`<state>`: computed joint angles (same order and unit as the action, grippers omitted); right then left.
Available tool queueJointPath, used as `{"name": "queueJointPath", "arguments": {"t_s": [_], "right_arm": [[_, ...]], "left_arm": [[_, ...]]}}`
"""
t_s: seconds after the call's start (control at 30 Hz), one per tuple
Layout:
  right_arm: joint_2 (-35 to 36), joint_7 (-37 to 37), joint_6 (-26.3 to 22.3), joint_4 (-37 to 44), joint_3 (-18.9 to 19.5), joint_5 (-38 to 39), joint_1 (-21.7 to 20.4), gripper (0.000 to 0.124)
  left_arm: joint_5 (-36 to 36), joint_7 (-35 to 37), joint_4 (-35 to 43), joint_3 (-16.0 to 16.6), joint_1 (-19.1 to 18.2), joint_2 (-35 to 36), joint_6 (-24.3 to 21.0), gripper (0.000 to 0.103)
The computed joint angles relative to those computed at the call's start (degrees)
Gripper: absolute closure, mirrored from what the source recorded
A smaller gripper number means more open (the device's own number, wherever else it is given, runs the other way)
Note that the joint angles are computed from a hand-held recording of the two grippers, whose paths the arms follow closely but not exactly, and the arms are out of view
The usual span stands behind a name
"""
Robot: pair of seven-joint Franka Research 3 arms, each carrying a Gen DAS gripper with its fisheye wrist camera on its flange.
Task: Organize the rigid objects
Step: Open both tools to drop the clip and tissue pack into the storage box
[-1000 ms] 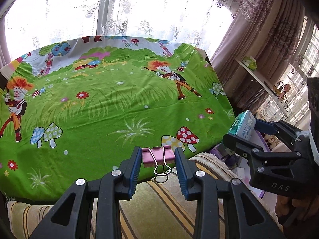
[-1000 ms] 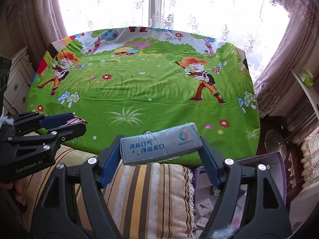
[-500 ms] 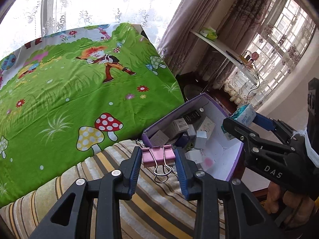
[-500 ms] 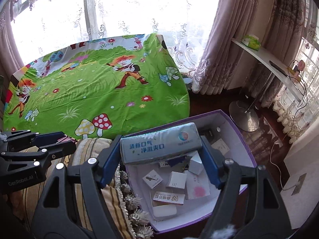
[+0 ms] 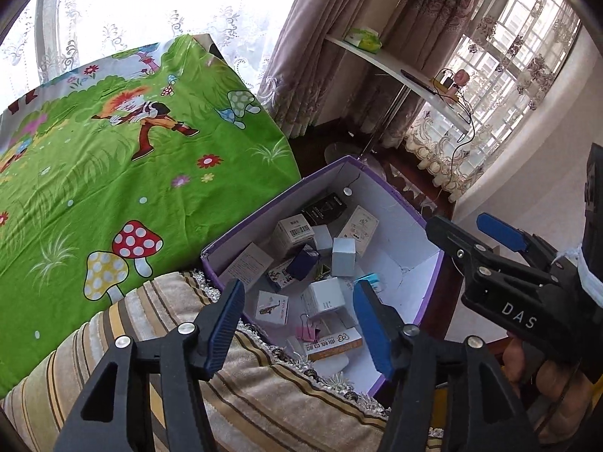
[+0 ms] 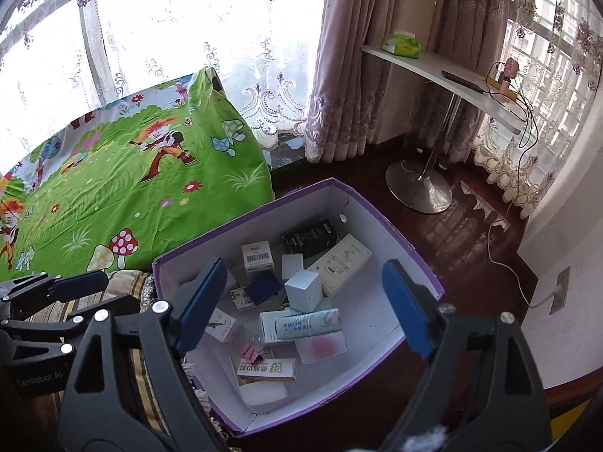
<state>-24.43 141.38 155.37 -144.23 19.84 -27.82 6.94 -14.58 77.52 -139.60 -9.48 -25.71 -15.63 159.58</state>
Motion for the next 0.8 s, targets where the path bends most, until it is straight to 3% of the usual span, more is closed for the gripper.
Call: {"name": "queueJointPath", "arguments": {"t_s": [0.1, 0.17, 0.3, 0.37, 0.4, 0.6, 0.8], "right_arm": [[-0.5, -0.7, -0.3, -0.7, -0.4, 0.9, 0.8, 0.037], [-1.4, -1.1, -0.5, -1.5, -0.5, 1.5, 1.2, 0.037], [-2.8, -2.1, -1.2, -2.9, -0.6, 3.2, 1.9, 0.037], [-3.2, -2.7, -1.5, -3.3, -0.5, 3.8, 2.0, 0.037], [-3.3, -2.8, -1.5, -3.5, -0.4, 4.1, 2.0, 0.037], [-3.4, -3.5, -1.4, -3.7, -0.2, 5.0, 1.5, 0.037], [-3.5, -3.8, -1.4, -4.0, -0.1, 5.8, 1.5, 0.037]], "left_arm": [[-2.9, 2.2, -0.8, 1.2, -1.8, -1.1, -0.8, 0.032], [-6.1, 3.7, -1.2, 1.9, -3.2, -1.8, -2.2, 0.017], [-5.0, 2.0, -2.3, 0.0, -2.5, -2.6, -2.1, 0.009], [-0.2, -2.5, -2.4, -2.4, 0.0, -3.1, -2.5, 0.001], [2.6, -4.8, -2.6, -3.5, 1.1, -3.5, -2.0, 0.0], [3.6, -5.2, -2.7, -1.3, -0.8, -3.2, -1.7, 0.0], [8.1, -7.6, -2.9, -2.3, -0.2, -3.4, -0.7, 0.0]]}}
